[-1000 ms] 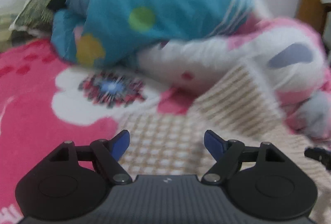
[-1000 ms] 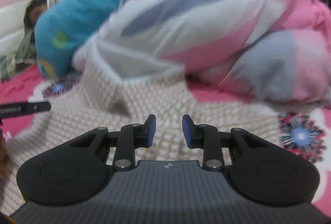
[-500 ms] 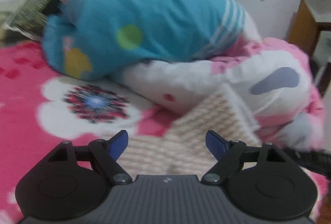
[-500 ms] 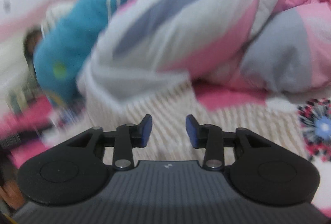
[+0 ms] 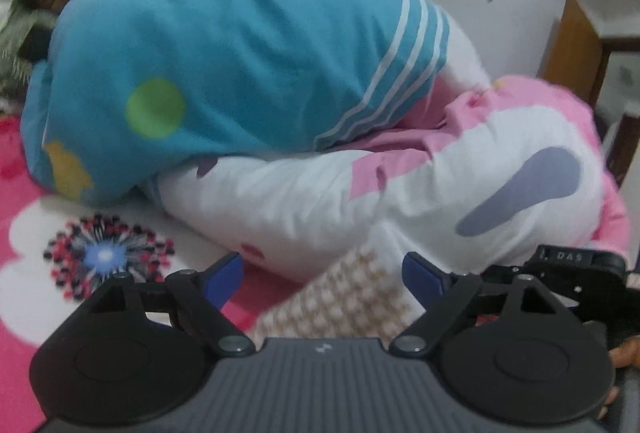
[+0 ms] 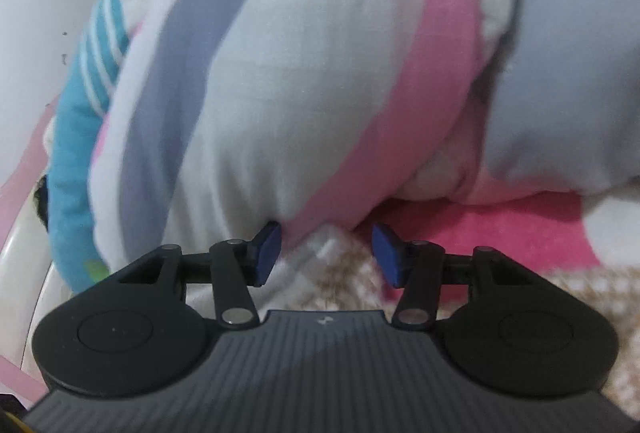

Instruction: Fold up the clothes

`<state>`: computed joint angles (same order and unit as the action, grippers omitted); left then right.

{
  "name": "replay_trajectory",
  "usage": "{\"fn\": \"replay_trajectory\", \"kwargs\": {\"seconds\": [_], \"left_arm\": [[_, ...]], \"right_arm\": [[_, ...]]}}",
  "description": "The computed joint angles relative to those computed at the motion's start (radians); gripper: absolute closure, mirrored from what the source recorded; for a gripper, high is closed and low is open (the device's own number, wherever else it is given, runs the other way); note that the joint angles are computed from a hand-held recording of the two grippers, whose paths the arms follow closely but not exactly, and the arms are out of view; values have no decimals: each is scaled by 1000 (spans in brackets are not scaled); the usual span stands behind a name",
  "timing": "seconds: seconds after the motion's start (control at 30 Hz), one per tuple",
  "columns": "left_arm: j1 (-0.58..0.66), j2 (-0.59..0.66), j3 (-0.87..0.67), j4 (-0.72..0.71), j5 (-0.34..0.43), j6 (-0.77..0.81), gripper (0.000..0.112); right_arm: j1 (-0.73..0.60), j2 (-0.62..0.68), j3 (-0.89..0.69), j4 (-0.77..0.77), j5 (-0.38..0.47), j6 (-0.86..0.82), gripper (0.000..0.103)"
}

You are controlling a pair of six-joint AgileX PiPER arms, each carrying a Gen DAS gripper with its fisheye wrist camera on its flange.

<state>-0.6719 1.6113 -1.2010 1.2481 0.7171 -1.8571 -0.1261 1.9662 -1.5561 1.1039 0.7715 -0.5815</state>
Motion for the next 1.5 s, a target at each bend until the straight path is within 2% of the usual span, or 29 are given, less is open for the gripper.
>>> {"fn": "replay_trajectory", "kwargs": {"seconds": [0.13, 0.23, 0.33, 0.4, 0.47, 0.5, 0.53, 0.57, 0.63, 0.67, 0.8, 0.93, 1.0, 1.03, 1.1, 1.2, 1.27, 1.3, 1.33, 1.37, 1.4, 1.43, 1.47, 1.5], "left_arm": [[21, 60, -66, -15, -14, 52, 38], [28, 65, -65, -1, -54, 34, 59], [26, 53, -53, 21, -89, 20, 83], [14, 62, -68, 15, -71, 33, 86], [8, 70, -80, 7, -61, 39, 94], [6, 72, -84, 4, -58, 42, 95], [3, 72, -84, 5, -53, 43, 99], [-1, 64, -75, 7, -52, 37, 101], [-7, 36, -45, 11, -57, 19, 103], [-12, 15, -24, 18, -62, 3, 103], [-50, -116, 89, 56, -77, -83, 103], [-137, -265, 209, 50, -48, -105, 103], [-205, -334, 274, 31, -13, -103, 103], [-242, -362, 303, 13, 7, -94, 103], [-310, -403, 351, -62, 40, -22, 102], [-419, -476, 423, -140, 105, 12, 100], [-537, -538, 464, -98, 218, -58, 92], [-606, -556, 470, -49, 300, -114, 90], [-643, -568, 466, -16, 350, -130, 88], [-640, -560, 452, 19, 359, -134, 86], [-601, -545, 425, 33, 329, -109, 84], [-543, -527, 407, 42, 262, -81, 80], [-466, -496, 395, 44, 162, -47, 74], [-394, -448, 378, 22, 72, 0, 73]], "right_arm": [[2, 57, -60, 3, 31, 75, 52], [-12, 42, -8, 64, 37, 38, 53], [-25, 0, 80, 143, 28, -72, 53], [-20, 4, 81, 151, 27, -100, 53], [-6, 22, 68, 156, 21, -102, 54], [-1, 28, 71, 173, 17, -116, 56], [5, 32, 76, 189, 13, -133, 65], [8, 21, 95, 202, 7, -157, 81], [17, -18, 139, 205, -15, -197, 91], [16, -56, 175, 218, -20, -230, 92], [6, -216, 304, 253, -22, -336, 93], [-26, -446, 472, 229, 13, -377, 93], [-65, -561, 568, 222, 51, -395, 93], [-116, -596, 598, 210, 98, -408, 94], [-180, -685, 699, 199, 138, -430, 94], [-216, -793, 865, 160, 113, -447, 94], [-182, -790, 934, 169, 46, -460, 94], [-161, -776, 965, 192, 12, -478, 94], [-153, -772, 988, 214, -7, -498, 94], [-130, -776, 1003, 229, -34, -506, 94], [-110, -778, 1010, 238, -59, -518, 94], [-89, -784, 1009, 236, -84, -516, 94], [-74, -796, 1010, 220, -102, -506, 93], [-61, -809, 1011, 202, -118, -493, 93]]}}
